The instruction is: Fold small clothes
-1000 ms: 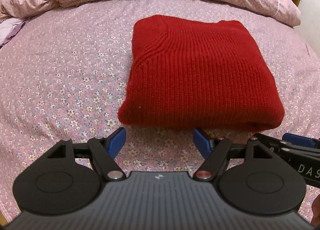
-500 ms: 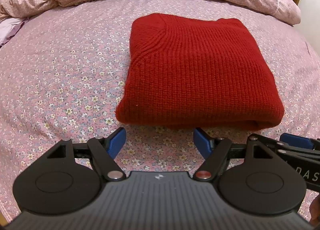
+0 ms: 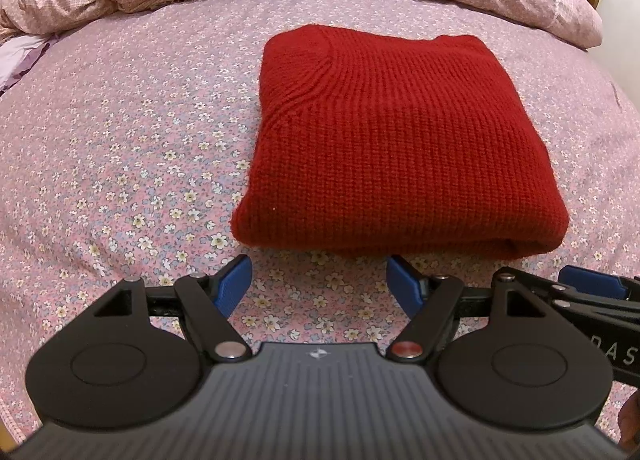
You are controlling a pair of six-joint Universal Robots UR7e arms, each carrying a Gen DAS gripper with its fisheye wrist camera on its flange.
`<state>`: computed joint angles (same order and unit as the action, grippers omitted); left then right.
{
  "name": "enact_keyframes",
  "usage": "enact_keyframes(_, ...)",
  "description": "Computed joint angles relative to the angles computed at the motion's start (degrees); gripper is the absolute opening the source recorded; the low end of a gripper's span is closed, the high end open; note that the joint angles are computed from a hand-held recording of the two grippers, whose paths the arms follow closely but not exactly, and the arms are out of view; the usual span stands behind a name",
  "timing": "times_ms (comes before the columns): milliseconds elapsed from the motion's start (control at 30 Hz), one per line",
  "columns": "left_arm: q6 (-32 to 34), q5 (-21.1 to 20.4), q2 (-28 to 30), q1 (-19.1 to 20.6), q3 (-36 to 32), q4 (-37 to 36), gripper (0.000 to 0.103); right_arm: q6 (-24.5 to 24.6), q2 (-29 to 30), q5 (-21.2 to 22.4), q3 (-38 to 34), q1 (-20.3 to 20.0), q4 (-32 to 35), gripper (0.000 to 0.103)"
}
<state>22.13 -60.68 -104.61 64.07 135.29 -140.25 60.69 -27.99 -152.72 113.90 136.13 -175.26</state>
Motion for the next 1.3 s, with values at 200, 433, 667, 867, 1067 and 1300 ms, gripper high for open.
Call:
enact_keyframes(200,-0.30,0.19,0.01,-0.21,0.15,-0.02,0.079,0.19,-0.04,-0.03,-0.06,0.05,0.33,0.077)
enact_keyframes(433,0.36,-0.09,-0.05,-0.21,0.50,-1.02,0.079,0.18,-0.06,-0.01,-0.03,0.04,0.28,0.077)
enact_keyframes(667,1.23,-0.79,-0.55,-0.33,0.63,-0.92,0.079,0.10,-0.07,0.15,0.01,-0.06,0.07,0.077)
enact_keyframes(867,1.19,-0.66,-0.24,-0.36,0.44,-0.60,0.079,-0.05,-0.05,0.14,0.09,-0.10,-0.21,0.077)
enact_keyframes(1067,1.33,-0.55,-0.09,-0.38,0.42,-0.77,0.079,-0.06,-0.12,0.22,0.19,-0.18,-0.53,0.077)
enact_keyframes(1300,1.22,-0.48,-0.03,-0.25,0.33,-0.50,0.079,0.11,-0.11,0.19,0.10,-0.11,-0.17,0.077)
